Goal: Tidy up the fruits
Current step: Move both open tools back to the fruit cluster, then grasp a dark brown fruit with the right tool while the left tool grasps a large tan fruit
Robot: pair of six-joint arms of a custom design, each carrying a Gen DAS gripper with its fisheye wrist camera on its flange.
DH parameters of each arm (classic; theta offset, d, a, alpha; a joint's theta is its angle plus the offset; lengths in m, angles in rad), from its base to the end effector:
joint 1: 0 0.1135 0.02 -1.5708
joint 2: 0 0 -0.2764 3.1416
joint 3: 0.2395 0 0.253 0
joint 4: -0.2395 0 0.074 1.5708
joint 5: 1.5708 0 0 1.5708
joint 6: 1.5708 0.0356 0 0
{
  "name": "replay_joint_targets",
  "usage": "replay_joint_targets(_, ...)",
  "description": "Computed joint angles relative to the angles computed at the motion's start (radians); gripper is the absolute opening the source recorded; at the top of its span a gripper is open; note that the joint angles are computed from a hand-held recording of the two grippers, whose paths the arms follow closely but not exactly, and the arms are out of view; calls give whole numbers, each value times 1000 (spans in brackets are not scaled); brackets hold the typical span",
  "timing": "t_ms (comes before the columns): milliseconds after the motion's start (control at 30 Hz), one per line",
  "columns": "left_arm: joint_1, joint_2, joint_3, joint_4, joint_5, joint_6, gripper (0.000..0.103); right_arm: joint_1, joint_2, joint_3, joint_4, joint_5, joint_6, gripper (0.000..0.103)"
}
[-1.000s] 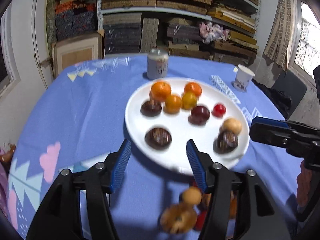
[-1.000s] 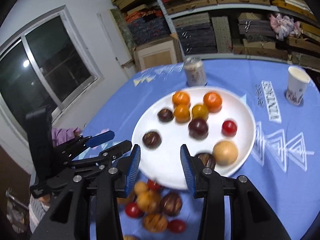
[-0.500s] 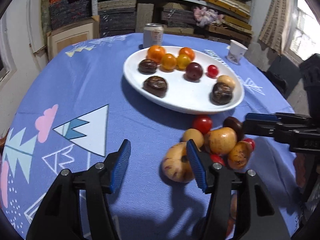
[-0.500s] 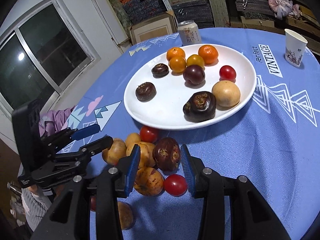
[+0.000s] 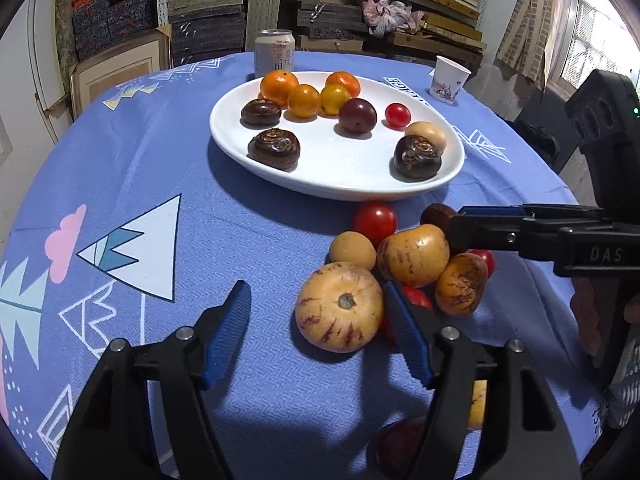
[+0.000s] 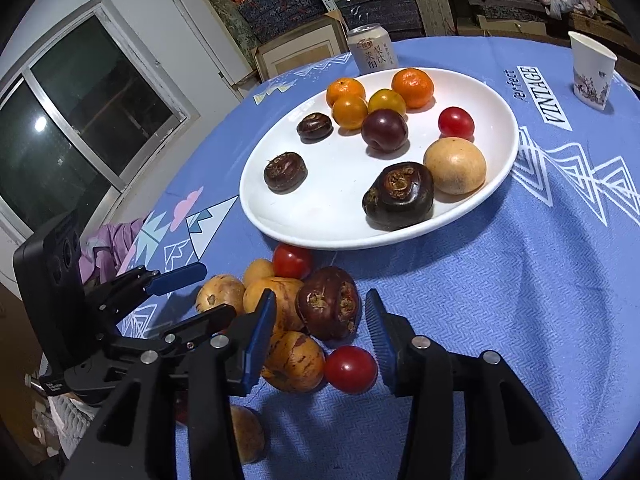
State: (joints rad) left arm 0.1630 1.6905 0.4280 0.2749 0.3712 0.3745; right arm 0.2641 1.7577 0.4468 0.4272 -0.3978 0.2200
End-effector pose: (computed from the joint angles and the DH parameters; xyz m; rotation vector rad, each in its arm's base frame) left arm 0.2427 0.0268 0.0825 0.4000 2.4464 -0.2508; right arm 0.2477 0.0813 0.0804 -0.2334 2.4753 0.6979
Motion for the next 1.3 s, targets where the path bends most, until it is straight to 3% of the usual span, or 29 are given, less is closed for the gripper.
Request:
replay_joint_targets(33, 9, 9, 14, -23, 25, 3, 62, -12, 12, 5, 2, -17, 6, 54)
replay_joint_targets(267, 47, 66, 81, -114, 117, -1, 45, -88, 93, 37, 5, -158, 52, 55)
replay_joint_targets(567, 37, 49, 72, -110, 100, -12, 45, -113, 183, 58, 55, -303, 115, 55)
replay_joint_targets(667, 46, 37, 67, -107, 103, -12, 45, -98, 181, 47, 83, -321, 124, 43)
replay_joint_targets(733, 54, 22, 56, -93, 104, -16, 45, -86, 150, 24, 102, -279, 134, 31)
replay_joint_targets(1033, 4, 25, 25, -16, 0, -34, 45, 35, 56, -4, 113, -15, 94, 32)
replay_joint_targets(1167, 2, 26, 24, -10, -3, -35, 45, 26, 78, 7, 144, -33, 82, 32)
replay_joint_targets(1300, 2, 27, 25, -9, -4, -36, 45, 75, 70, 10, 152, 55, 43, 30)
